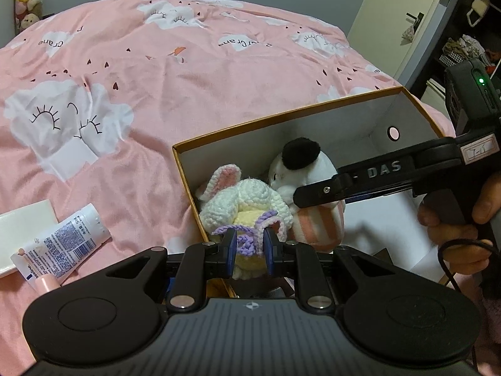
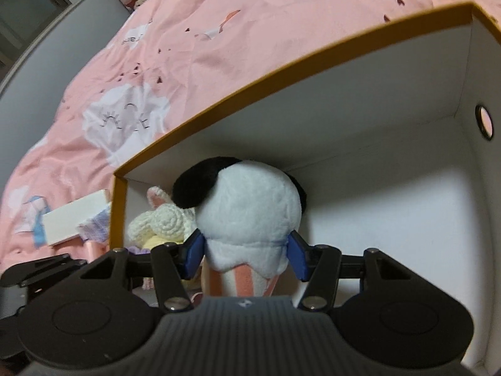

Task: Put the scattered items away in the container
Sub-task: 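Open both tools to release the plush and bunny, then withdraw from the box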

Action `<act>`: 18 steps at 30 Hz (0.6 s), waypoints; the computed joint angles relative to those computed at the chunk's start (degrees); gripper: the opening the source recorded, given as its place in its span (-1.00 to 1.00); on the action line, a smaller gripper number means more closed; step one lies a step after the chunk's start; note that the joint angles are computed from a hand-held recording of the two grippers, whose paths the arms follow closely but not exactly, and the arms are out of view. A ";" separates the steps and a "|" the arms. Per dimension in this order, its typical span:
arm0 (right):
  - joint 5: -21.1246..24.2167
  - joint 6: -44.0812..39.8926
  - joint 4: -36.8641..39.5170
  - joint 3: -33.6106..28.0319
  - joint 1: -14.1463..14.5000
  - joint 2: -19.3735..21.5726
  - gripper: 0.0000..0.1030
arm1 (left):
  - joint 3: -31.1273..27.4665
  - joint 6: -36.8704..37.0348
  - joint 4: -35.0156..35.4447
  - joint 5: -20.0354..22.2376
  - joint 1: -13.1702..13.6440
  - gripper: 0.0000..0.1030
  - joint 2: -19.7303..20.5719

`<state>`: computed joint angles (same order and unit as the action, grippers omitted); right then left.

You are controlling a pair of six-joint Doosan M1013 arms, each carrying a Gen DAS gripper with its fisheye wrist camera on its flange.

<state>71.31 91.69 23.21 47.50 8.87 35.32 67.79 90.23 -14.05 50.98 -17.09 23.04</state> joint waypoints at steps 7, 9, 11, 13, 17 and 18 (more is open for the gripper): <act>1.32 -1.69 -4.36 -1.33 1.20 1.09 0.15 | -0.26 0.79 1.15 0.68 -0.44 -0.59 0.33; 2.12 -1.23 -5.68 -1.84 1.55 1.46 0.16 | 0.04 1.25 1.66 0.22 -0.66 -0.59 0.20; 2.13 -0.89 -6.26 -1.98 1.68 1.52 0.18 | 0.08 1.52 1.49 0.14 -0.66 -0.59 0.24; 1.89 -0.74 -7.45 -2.00 1.95 1.38 0.20 | -0.20 2.03 0.90 0.61 -0.61 -0.59 0.50; 1.27 -0.78 -9.70 -1.59 2.47 0.88 0.25 | -0.41 2.81 0.53 1.49 -0.66 -0.59 0.84; 1.07 -0.72 -10.05 -1.53 2.55 0.80 0.25 | -0.44 2.86 0.73 1.49 -0.68 -0.59 0.92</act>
<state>72.38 90.97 13.17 45.97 11.42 36.12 67.36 93.09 -13.32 52.47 -17.78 23.96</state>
